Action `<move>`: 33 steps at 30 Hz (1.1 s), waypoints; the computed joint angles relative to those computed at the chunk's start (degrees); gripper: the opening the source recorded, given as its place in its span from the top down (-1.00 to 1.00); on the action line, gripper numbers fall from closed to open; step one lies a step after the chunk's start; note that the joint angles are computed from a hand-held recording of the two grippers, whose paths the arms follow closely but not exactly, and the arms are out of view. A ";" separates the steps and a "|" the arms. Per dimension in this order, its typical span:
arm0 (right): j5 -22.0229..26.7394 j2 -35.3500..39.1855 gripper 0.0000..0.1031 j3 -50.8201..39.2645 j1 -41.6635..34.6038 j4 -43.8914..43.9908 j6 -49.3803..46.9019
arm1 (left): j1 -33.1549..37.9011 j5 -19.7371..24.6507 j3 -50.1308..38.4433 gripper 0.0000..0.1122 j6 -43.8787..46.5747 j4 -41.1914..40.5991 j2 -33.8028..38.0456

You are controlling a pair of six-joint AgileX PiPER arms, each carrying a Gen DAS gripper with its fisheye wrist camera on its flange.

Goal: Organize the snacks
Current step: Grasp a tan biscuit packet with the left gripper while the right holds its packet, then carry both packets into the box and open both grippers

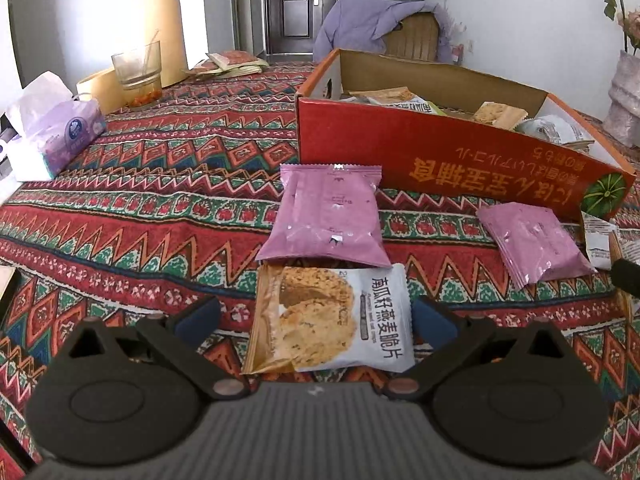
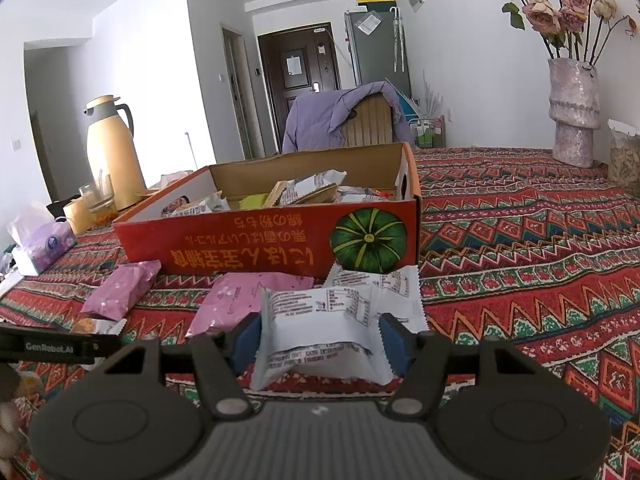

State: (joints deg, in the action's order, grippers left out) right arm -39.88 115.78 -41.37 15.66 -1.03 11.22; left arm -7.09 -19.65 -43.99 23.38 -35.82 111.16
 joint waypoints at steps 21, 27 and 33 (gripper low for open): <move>-1.75 -0.08 -0.25 0.93 0.30 1.47 -0.52 | 1.74 -8.59 9.53 0.04 -15.49 14.07 -4.65; -3.52 -0.38 -0.25 1.82 1.29 3.80 -2.93 | 2.99 -11.08 12.70 0.07 -17.40 16.54 -7.68; -4.98 -1.93 -0.25 3.20 2.12 5.01 -4.78 | 4.42 -12.42 15.50 0.07 -20.11 20.11 -12.27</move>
State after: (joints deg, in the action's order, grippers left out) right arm -44.86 113.85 -38.16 17.78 3.98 6.44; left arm -2.67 -32.07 -28.50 3.27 -15.71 98.89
